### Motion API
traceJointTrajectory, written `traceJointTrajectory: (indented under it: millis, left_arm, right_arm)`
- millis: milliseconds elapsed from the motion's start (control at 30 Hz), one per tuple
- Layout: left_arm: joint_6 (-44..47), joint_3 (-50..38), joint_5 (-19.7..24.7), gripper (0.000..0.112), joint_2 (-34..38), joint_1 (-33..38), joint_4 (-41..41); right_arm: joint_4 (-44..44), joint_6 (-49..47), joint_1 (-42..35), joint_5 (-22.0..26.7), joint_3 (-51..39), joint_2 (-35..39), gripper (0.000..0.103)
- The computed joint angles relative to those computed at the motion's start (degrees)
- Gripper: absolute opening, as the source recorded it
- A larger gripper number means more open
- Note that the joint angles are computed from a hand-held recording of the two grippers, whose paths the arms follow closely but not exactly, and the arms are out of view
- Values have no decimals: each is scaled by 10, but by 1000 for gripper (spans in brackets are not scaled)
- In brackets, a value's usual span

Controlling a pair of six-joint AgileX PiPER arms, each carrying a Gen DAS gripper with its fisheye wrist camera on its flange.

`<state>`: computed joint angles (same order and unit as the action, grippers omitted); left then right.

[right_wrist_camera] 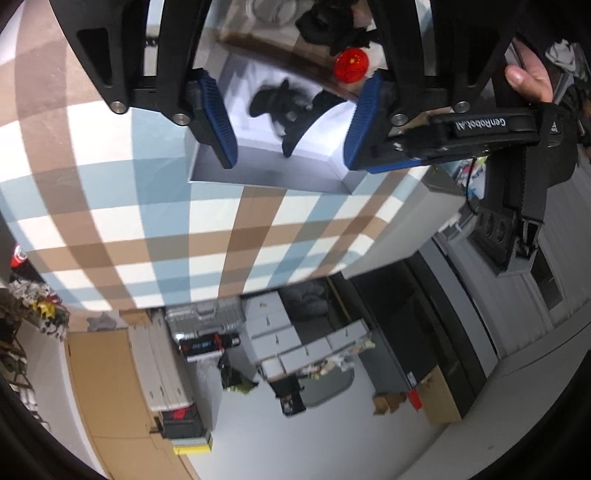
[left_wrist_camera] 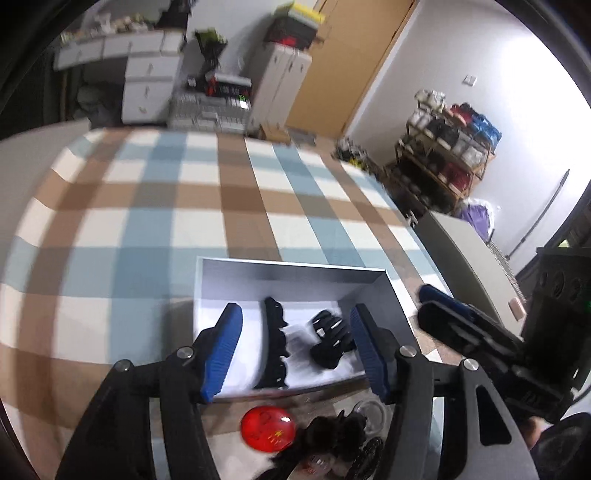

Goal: Organize jewelry
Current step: 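Open both grippers to drop the claw clips into the silver box, then grasp the black spiral hair tie with the right gripper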

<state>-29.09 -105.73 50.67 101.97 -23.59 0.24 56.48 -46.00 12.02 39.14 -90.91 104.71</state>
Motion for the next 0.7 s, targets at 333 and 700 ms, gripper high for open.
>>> traceJointTrajectory:
  millis: [333, 700]
  left_arm:
    - [-264, 167, -30, 84, -126, -113, 313]
    - [-394, 226, -3, 101, -137, -183, 447]
  right_arm:
    - [152, -204, -18, -105, 217, -187, 98]
    - [89, -172, -34, -142, 314, -257, 103]
